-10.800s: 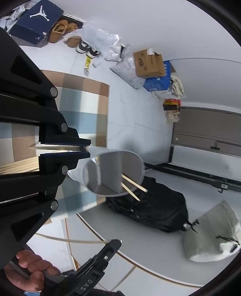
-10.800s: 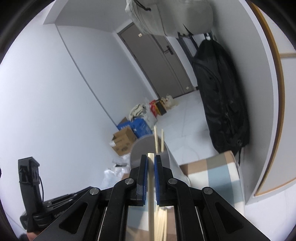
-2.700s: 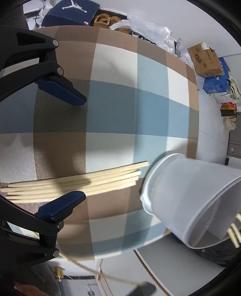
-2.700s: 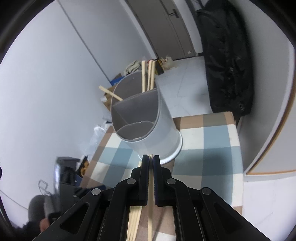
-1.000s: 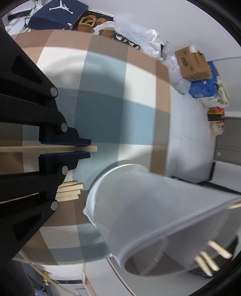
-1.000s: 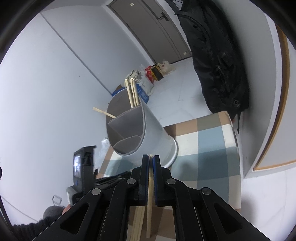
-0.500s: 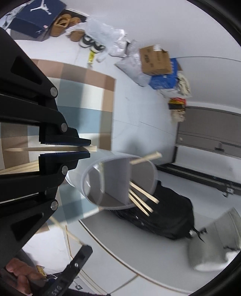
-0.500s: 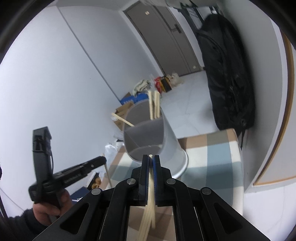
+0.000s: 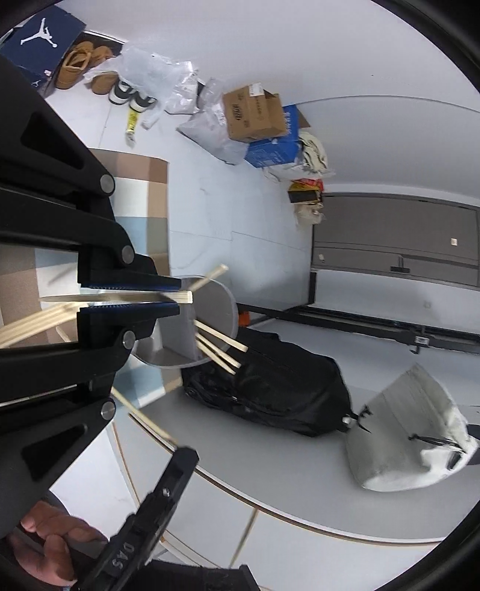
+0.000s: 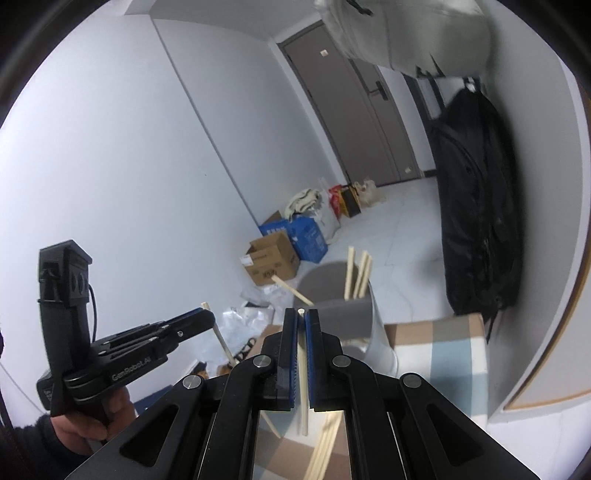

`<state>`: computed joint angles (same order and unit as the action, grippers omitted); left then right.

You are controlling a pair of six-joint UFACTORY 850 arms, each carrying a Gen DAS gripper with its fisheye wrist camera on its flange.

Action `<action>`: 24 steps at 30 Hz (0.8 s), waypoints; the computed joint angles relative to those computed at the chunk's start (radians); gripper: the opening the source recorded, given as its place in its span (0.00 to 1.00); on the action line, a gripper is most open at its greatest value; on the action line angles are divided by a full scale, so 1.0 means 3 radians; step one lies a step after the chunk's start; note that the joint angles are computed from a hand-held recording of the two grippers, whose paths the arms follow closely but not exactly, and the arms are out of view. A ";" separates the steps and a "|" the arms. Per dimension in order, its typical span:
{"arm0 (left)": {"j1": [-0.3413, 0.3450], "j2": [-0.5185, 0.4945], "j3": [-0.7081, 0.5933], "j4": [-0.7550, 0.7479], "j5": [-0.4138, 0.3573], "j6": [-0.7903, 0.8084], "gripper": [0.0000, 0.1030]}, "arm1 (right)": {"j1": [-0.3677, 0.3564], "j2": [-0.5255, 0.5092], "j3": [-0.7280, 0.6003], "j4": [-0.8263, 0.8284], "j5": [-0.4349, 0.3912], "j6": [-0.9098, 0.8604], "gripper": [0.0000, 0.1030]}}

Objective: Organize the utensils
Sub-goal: 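Raise both held chopsticks and carry them over the utensil holder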

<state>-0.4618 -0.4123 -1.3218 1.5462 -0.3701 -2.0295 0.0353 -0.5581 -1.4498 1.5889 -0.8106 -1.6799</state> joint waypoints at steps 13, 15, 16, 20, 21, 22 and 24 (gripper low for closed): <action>0.0106 -0.0038 -0.0377 -0.0239 0.0134 0.0403 0.02 | 0.0037 -0.0079 -0.0510 -0.0104 -0.0023 0.0309 0.03; 0.0131 -0.0071 -0.0449 -0.0285 0.0160 0.0481 0.02 | 0.0046 -0.0139 -0.0654 -0.0178 -0.0020 0.0397 0.03; 0.0137 -0.0089 -0.0491 -0.0342 0.0177 0.0547 0.02 | 0.0055 -0.0169 -0.0726 -0.0219 -0.0001 0.0445 0.03; 0.0169 -0.0159 -0.0639 -0.0395 0.0178 0.0658 0.02 | 0.0075 -0.0283 -0.0981 -0.0322 0.0048 0.0583 0.03; 0.0173 -0.0183 -0.0681 -0.0397 0.0164 0.0686 0.02 | 0.0083 -0.0304 -0.1034 -0.0340 0.0062 0.0615 0.03; 0.0183 -0.0214 -0.0736 -0.0401 0.0153 0.0722 0.02 | 0.0091 -0.0349 -0.1127 -0.0372 0.0077 0.0670 0.03; 0.0186 -0.0254 -0.0815 -0.0436 0.0134 0.0788 0.02 | 0.0107 -0.0395 -0.1235 -0.0416 0.0105 0.0733 0.03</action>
<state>-0.4060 -0.4884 -1.5663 1.4155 -0.3299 -1.7931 0.0674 -0.6767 -1.8203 1.4640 -0.7789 -1.4598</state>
